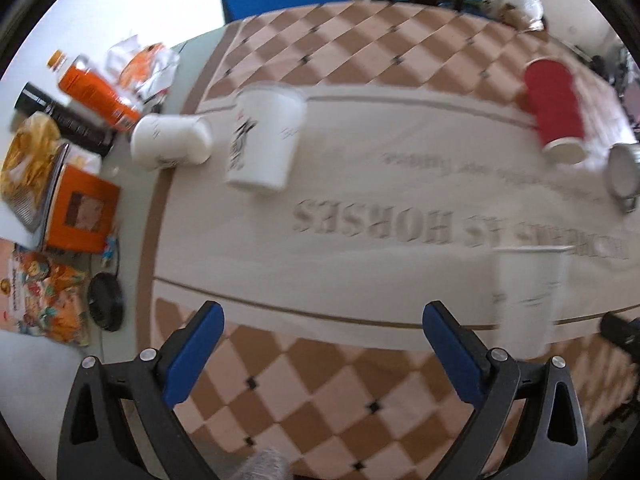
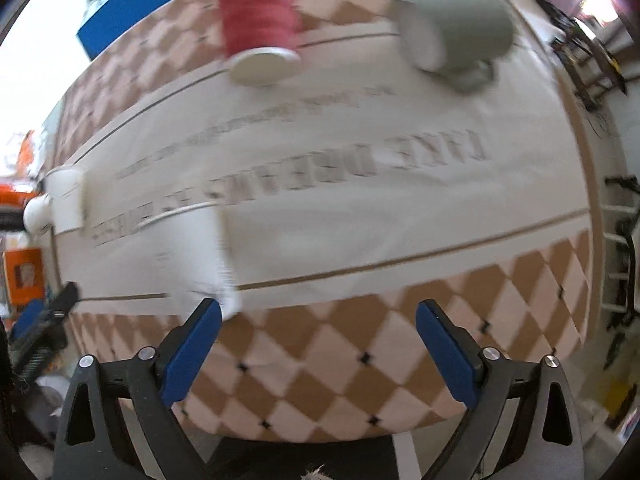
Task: Flip cup upright
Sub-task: 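Close the right gripper on the cup while the left gripper opens and releases it, then rotate the held cup with the right gripper so its opening faces up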
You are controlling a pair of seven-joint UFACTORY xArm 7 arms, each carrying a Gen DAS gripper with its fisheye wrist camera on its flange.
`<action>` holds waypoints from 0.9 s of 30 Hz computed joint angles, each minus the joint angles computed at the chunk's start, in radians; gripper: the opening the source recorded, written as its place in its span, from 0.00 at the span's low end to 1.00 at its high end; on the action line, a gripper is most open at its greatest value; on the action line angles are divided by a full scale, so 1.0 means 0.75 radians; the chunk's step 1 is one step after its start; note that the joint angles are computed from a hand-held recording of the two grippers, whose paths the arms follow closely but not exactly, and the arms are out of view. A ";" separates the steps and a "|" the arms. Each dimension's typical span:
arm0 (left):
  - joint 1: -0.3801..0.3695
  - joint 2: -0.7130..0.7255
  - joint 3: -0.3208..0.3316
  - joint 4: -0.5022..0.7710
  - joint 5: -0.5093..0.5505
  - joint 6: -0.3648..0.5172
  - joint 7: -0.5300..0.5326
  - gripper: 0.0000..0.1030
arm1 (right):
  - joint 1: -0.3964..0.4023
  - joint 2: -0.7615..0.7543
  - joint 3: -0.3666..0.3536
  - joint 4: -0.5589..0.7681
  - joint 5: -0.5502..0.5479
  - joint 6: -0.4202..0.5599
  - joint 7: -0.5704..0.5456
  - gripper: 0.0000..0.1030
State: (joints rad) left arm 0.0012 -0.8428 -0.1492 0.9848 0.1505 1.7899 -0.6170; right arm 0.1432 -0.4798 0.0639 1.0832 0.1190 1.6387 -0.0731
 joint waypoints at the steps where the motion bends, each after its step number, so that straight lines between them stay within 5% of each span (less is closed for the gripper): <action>1: 0.003 -0.023 0.005 -0.031 0.015 0.020 0.004 0.99 | 0.020 0.017 0.033 0.015 0.022 -0.005 0.029 0.93; 11: 0.022 -0.143 0.059 -0.209 -0.033 0.013 -0.005 0.99 | 0.225 0.251 0.191 0.100 0.056 -0.084 0.203 0.74; 15: 0.026 -0.172 0.069 -0.239 -0.036 0.011 0.015 0.99 | 0.274 0.296 0.208 0.121 0.025 -0.087 0.245 0.56; 27: 0.032 -0.138 0.054 -0.204 -0.049 0.009 0.027 0.99 | 0.328 0.335 0.216 0.143 -0.021 -0.102 0.322 0.56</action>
State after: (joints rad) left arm 0.0250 -0.9462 -0.1087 0.8320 0.1141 1.7968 -0.5967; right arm 0.3894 -0.2285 0.2257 1.1908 0.1031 1.5620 0.1682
